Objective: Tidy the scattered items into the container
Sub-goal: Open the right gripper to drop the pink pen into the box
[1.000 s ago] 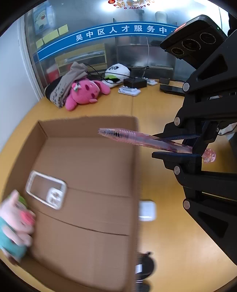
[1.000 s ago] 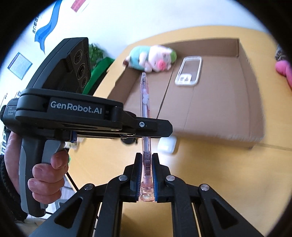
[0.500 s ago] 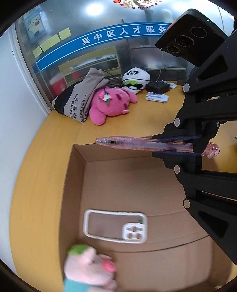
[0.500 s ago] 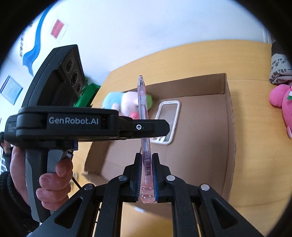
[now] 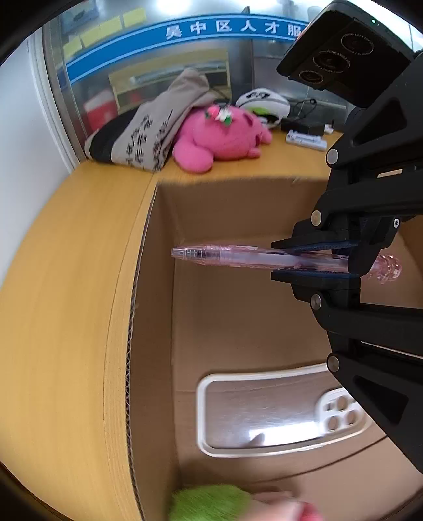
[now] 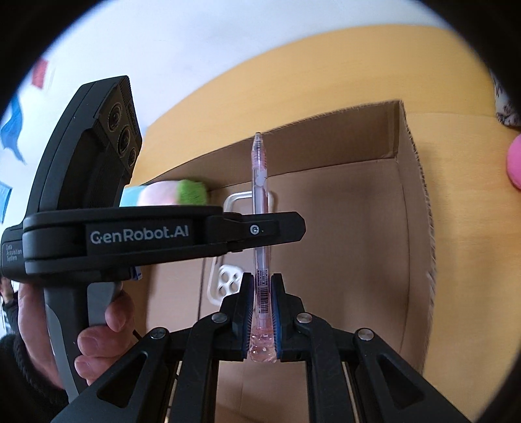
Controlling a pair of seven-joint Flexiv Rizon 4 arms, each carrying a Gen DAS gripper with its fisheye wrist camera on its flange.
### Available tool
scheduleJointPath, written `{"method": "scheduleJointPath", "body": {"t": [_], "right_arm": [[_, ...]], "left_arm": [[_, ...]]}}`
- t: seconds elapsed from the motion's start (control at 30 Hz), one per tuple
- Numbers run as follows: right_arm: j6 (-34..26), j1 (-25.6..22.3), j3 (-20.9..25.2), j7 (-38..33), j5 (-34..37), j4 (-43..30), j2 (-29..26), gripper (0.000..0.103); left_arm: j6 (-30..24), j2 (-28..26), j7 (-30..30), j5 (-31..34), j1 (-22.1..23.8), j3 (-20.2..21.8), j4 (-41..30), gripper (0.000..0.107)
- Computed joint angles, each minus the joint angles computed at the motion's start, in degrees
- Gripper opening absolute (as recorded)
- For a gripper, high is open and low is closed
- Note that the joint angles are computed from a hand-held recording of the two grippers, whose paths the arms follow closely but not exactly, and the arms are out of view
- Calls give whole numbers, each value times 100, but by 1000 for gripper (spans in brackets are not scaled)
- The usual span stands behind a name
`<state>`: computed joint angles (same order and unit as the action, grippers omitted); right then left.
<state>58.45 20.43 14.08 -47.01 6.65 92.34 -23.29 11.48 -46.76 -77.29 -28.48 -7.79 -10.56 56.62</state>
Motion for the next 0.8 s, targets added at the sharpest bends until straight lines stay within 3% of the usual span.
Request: {"method": "scheduleJointPath", "body": {"t": [0.2, 0.5, 0.6, 0.63, 0.7, 0.8], "right_arm": [[-320, 41, -94, 220, -86, -383, -446, 9], [-609, 4, -88, 430, -39, -331, -548, 13], [-479, 50, -172, 515, -180, -186, -463, 14], [-385, 66, -205, 560, -240, -112, -402, 18], [-223, 158, -331, 728, -503, 75, -220, 45], [-222, 223, -349, 819, -818, 259, 92, 56]], "left_arm": [[-66, -341, -143, 157, -59, 59, -282, 9], [-97, -332, -107, 370, -130, 115, -181, 11], [111, -161, -94, 330, -90, 119, 20, 29], [231, -47, -58, 294, -58, 113, 146, 40], [554, 287, 113, 258, 12, 127, 497, 53], [1063, 900, 406, 179, 139, 175, 1151, 72]]}}
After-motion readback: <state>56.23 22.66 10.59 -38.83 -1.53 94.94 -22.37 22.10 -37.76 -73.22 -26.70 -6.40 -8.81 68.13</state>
